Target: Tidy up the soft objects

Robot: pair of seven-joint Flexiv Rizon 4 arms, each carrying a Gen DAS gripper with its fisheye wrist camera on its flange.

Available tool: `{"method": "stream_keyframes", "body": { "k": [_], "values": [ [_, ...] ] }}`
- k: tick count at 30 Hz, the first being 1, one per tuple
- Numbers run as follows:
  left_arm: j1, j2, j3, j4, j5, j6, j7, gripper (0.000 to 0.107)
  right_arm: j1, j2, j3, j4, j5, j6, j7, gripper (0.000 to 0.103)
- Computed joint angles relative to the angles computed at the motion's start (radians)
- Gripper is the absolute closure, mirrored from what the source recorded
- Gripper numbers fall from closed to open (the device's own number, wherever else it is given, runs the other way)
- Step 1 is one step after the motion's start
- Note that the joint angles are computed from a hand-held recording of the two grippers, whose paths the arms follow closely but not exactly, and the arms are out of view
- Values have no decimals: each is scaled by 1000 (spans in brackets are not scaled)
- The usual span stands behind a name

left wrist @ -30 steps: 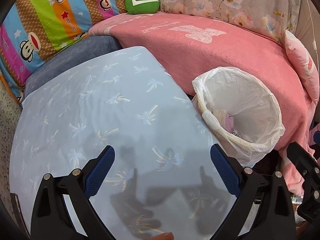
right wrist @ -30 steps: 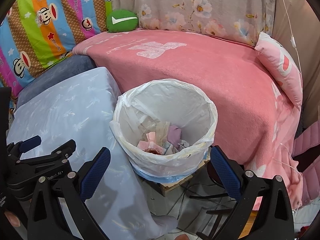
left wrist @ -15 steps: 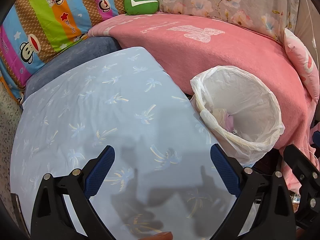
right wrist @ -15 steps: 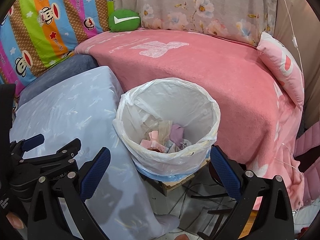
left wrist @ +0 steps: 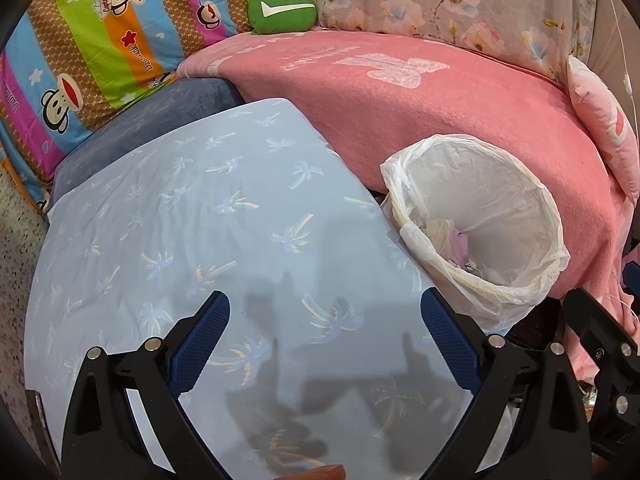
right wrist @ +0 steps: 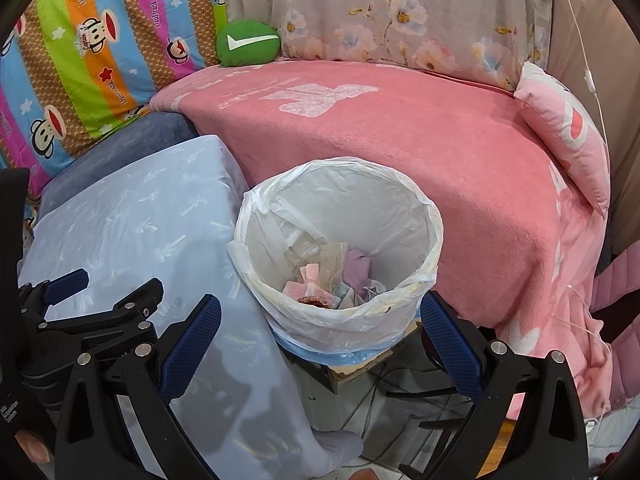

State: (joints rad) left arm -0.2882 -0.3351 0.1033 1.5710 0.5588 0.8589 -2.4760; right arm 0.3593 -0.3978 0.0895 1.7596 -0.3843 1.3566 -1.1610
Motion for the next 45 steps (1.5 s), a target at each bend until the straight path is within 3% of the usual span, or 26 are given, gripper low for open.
{"method": "stream_keyframes", "body": {
  "k": [45],
  "values": [
    [-12, -11, -1, -19, 16, -11, -21, 15, 2, 6, -16, 26, -19, 13, 37, 6]
  ]
}}
